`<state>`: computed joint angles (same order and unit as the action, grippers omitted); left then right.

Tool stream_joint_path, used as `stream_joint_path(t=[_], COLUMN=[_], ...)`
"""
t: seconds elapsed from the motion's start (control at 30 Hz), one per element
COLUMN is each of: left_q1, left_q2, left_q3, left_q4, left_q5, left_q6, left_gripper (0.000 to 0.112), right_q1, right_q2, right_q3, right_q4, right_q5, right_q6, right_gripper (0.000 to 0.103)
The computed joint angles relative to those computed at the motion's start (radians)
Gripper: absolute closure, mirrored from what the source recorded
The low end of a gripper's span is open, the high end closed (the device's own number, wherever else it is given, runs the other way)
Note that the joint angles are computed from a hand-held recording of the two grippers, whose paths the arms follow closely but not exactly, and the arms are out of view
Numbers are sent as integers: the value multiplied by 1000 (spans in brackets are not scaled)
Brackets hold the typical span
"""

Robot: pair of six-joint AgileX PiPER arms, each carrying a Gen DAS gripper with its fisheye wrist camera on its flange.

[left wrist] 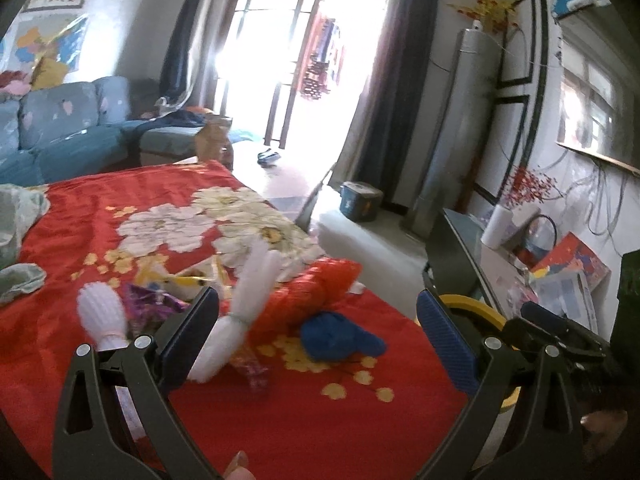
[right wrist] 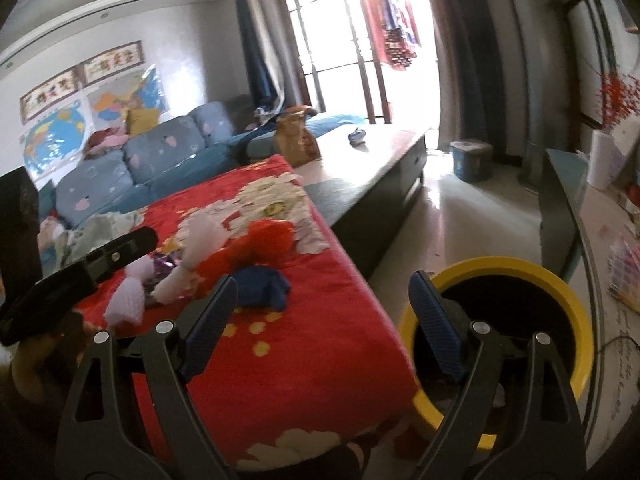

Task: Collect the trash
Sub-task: 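Move both open tools back over the trash on the bedspread, then grasp the large white foam net sleeve with the left tool while the right grasps a smaller one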

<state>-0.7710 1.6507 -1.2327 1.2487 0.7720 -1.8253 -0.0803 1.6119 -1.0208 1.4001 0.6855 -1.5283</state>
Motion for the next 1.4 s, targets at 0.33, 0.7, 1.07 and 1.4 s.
stream_joint_path(t=[0.33,0.7,1.07,1.4], left_q1=[41,116,267,293], left_q2=[-112,-254,-314,-252], left_q3=[130,300,404,387], left_q4=[-11,-79,-199,-278], left_q5=[65,52,-197,-282], left_q6=[-71,-118,-64,33], left_gripper=[16,16,37,45], right_q1=[117,290,419,485], right_q2=[11,105,328,515], right_q3=[-59,-238,-566,-843], right_q4=[-57,-201,-507,-734], right_q5=[-6,-31,30,132], right_q6=[79,276,695,1009], right_gripper=[24,24,26,38])
